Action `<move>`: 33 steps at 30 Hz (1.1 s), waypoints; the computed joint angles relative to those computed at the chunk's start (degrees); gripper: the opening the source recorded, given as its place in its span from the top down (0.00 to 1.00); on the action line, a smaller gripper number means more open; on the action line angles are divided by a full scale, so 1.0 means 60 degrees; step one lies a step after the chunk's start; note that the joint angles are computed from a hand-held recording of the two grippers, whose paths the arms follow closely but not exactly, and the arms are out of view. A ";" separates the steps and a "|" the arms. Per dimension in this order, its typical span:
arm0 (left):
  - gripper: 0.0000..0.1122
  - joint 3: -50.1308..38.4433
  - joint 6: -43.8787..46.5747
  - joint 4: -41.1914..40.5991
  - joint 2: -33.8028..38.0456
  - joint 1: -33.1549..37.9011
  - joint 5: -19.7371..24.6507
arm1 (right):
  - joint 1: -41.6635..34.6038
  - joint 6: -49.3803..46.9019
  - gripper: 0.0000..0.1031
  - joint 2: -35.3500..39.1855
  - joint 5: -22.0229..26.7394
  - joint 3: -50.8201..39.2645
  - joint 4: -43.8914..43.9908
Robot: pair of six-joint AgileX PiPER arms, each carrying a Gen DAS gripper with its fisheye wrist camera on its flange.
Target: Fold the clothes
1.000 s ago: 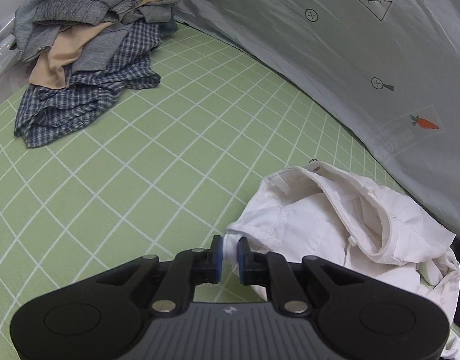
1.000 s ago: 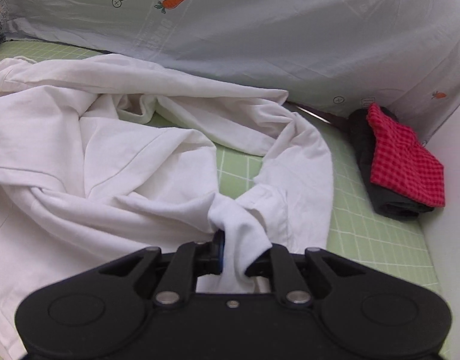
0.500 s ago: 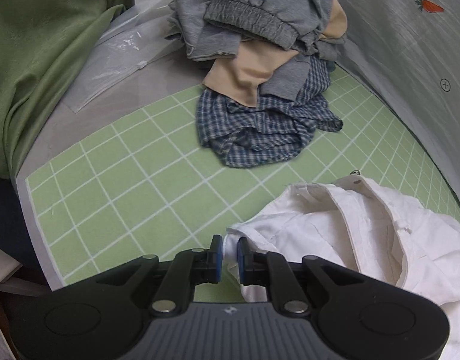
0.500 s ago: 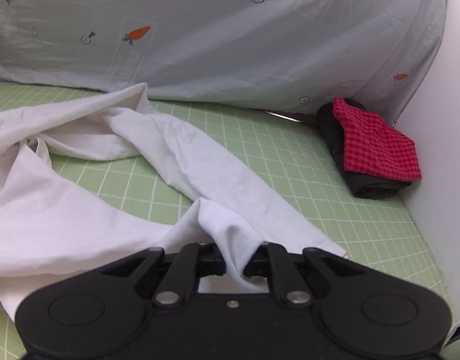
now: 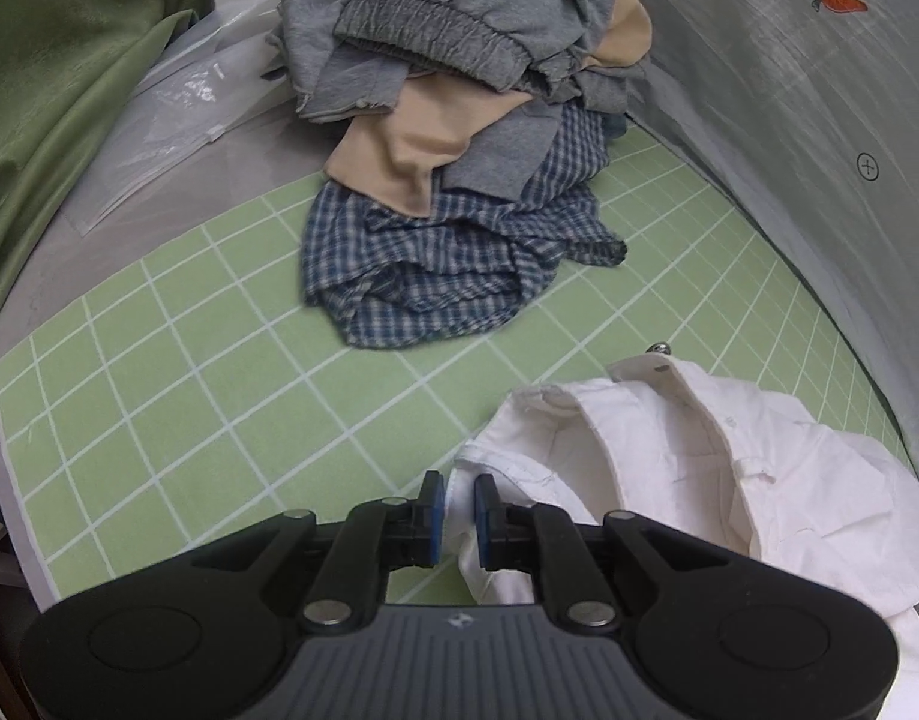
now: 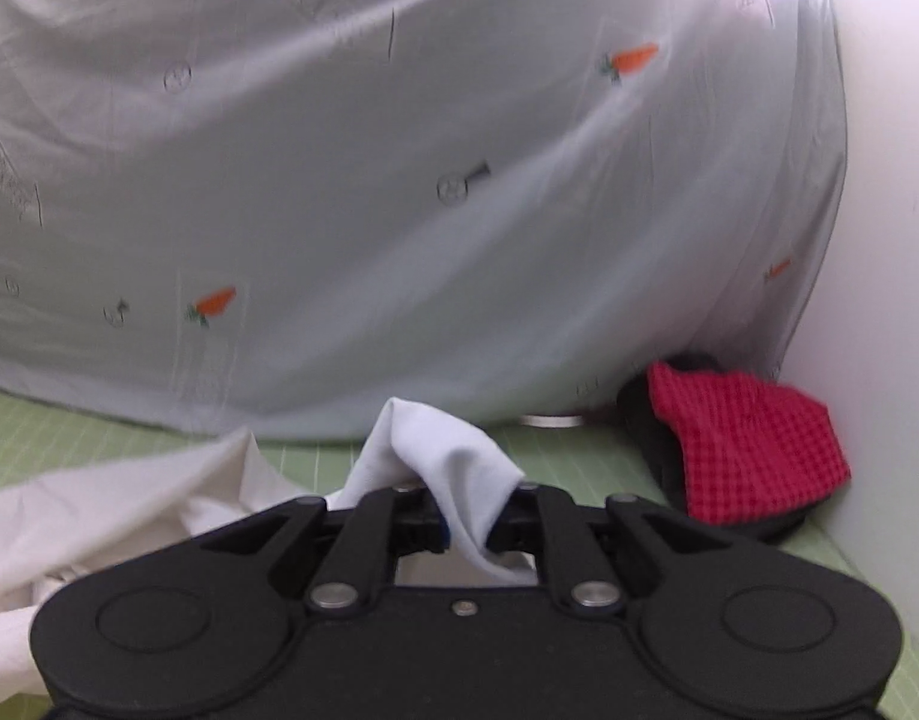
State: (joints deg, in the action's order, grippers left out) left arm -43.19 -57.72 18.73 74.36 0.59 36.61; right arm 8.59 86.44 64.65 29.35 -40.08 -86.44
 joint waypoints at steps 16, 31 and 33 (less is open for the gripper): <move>0.84 0.0347 0.0421 -0.0108 0.0050 0.0506 0.0488 | 0.2670 -0.2538 0.86 -0.0348 0.0964 0.3504 0.7446; 0.27 -0.0767 -0.1695 0.2345 0.0088 -0.4562 0.2969 | -0.5845 -1.3495 0.34 -0.4836 0.0598 0.2626 1.6562; 0.27 -0.1049 -0.1626 0.2362 0.0573 -0.4915 0.2901 | -0.7164 -1.5405 0.32 -0.4854 0.0857 0.2441 1.8059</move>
State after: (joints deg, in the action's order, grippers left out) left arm -49.49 -67.48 32.90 77.80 -28.90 54.02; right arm -34.39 -5.99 35.53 34.49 -25.43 21.92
